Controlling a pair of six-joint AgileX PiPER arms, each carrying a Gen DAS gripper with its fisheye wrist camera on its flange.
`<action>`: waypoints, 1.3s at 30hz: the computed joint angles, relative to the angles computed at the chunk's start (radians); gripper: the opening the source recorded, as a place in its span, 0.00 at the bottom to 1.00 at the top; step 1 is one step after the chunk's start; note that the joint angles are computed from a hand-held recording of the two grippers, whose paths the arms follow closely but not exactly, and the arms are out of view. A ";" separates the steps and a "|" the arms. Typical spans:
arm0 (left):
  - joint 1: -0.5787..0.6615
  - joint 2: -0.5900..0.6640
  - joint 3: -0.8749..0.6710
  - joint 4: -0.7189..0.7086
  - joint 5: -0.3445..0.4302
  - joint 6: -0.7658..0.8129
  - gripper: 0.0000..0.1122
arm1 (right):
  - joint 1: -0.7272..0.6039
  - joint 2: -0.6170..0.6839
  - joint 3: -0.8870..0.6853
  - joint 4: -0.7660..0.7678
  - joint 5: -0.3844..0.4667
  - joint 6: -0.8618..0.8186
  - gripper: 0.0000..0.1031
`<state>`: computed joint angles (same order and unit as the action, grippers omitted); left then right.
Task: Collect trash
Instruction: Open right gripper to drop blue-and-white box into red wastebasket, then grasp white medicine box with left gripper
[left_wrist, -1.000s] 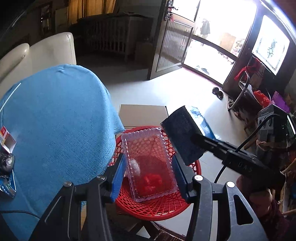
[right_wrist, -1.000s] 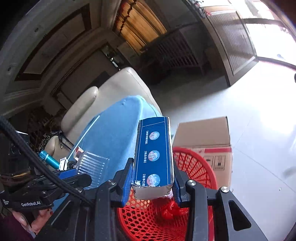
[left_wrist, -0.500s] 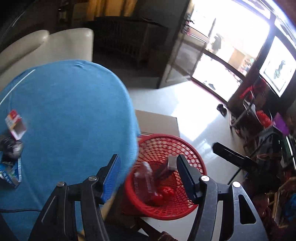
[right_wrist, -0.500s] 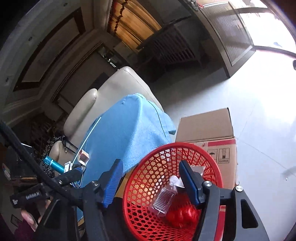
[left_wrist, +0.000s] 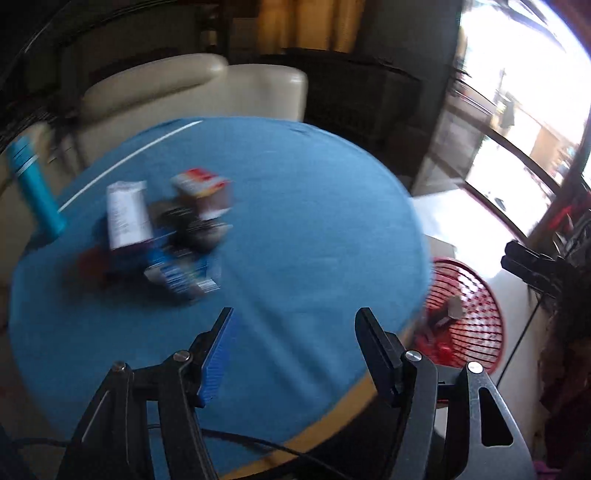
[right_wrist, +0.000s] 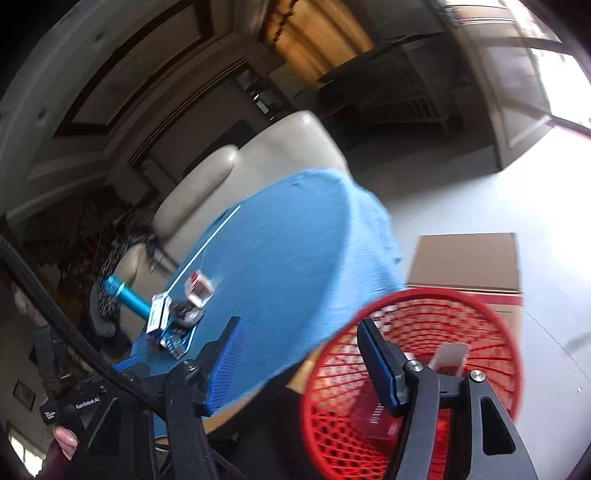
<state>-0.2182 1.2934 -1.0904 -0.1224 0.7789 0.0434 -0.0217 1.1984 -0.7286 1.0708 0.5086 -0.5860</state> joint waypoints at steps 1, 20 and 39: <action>0.069 -0.021 0.024 -0.028 -0.003 0.043 0.60 | 0.057 0.026 -0.025 -0.026 -0.028 0.033 0.64; 0.362 0.475 -0.492 -0.043 0.103 -0.018 0.66 | 0.498 0.409 -0.395 -0.505 -0.131 0.600 0.64; 0.477 0.382 -0.314 -0.223 0.135 0.302 0.43 | 0.519 0.840 -1.063 -0.518 0.157 0.491 0.64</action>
